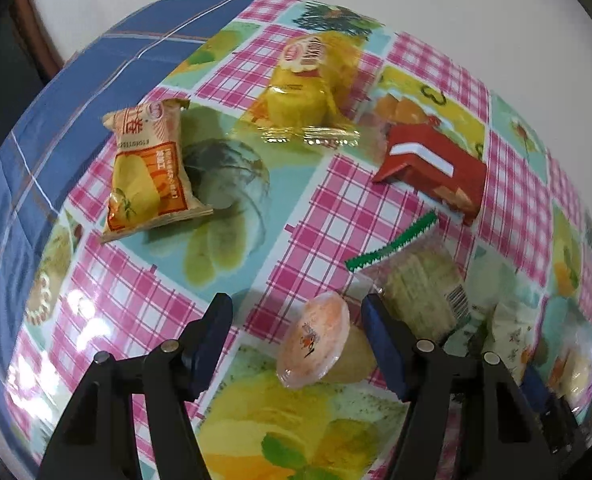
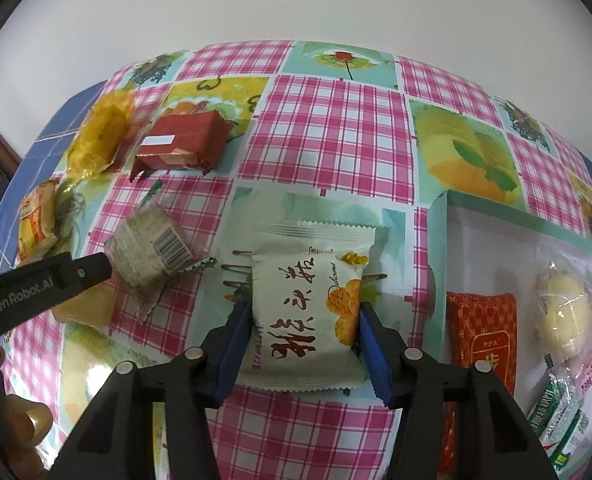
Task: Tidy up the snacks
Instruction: 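Hold the pastry pack with the right tool while the left tool grasps the yellow jelly cup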
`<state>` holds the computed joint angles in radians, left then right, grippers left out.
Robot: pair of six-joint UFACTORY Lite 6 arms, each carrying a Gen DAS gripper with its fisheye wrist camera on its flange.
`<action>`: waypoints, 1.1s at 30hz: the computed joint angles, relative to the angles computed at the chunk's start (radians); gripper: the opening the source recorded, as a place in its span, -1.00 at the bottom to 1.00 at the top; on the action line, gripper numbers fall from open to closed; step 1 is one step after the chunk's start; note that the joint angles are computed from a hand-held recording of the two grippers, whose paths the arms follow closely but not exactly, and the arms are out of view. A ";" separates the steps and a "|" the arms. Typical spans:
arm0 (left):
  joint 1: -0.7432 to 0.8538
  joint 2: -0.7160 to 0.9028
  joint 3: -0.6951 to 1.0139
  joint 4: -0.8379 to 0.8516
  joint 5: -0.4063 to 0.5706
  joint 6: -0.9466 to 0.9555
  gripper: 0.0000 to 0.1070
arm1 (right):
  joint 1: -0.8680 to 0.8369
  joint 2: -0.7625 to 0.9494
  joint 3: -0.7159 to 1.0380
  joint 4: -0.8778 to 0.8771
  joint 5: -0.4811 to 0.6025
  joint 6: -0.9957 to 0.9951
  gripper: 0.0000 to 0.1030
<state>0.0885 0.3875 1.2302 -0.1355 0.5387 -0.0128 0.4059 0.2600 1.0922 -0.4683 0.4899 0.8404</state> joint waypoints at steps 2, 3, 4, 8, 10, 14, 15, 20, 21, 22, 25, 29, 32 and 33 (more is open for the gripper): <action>-0.032 -0.005 -0.001 0.089 -0.008 -0.039 0.27 | 0.001 0.000 0.000 0.006 0.006 -0.007 0.08; -0.044 -0.007 -0.002 0.121 -0.009 -0.060 0.27 | 0.002 -0.001 -0.002 0.006 0.009 -0.010 0.08; -0.060 -0.011 -0.002 0.168 -0.009 -0.091 0.27 | 0.002 -0.002 -0.004 0.007 0.010 -0.013 0.08; -0.110 -0.018 0.003 0.293 -0.013 -0.167 0.27 | 0.005 -0.002 -0.008 -0.003 0.019 -0.011 0.08; -0.127 -0.022 0.005 0.310 -0.009 -0.168 0.27 | 0.004 0.000 -0.007 -0.001 0.021 -0.018 0.08; -0.164 -0.015 0.002 0.326 -0.006 -0.170 0.27 | 0.008 -0.018 -0.028 -0.005 0.025 -0.020 0.08; -0.168 -0.014 -0.002 0.326 -0.007 -0.163 0.27 | 0.008 -0.020 -0.031 -0.004 0.026 -0.024 0.08; -0.187 -0.035 -0.035 0.313 -0.009 -0.118 0.27 | 0.011 -0.014 -0.028 -0.002 0.025 -0.024 0.08; -0.193 -0.038 -0.039 0.311 -0.008 -0.111 0.27 | 0.008 -0.015 -0.029 0.002 0.024 -0.030 0.08; -0.199 -0.040 -0.045 0.300 -0.012 -0.092 0.27 | 0.006 -0.015 -0.031 0.005 0.021 -0.033 0.08; -0.209 -0.049 -0.056 0.277 -0.014 -0.063 0.11 | 0.002 -0.015 -0.032 0.011 0.018 -0.043 0.09; -0.225 -0.070 -0.073 0.293 -0.015 -0.076 -0.03 | 0.001 -0.028 -0.047 0.011 0.015 -0.041 0.09; -0.227 -0.073 -0.076 0.299 -0.016 -0.079 -0.08 | 0.002 -0.023 -0.043 0.013 0.015 -0.045 0.09; -0.229 -0.076 -0.078 0.306 -0.015 -0.087 -0.14 | 0.002 -0.023 -0.042 0.012 0.015 -0.047 0.09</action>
<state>-0.1409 0.3114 1.1518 0.1702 0.5234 -0.0999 0.4075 0.2373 1.0501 -0.4562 0.5052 0.7933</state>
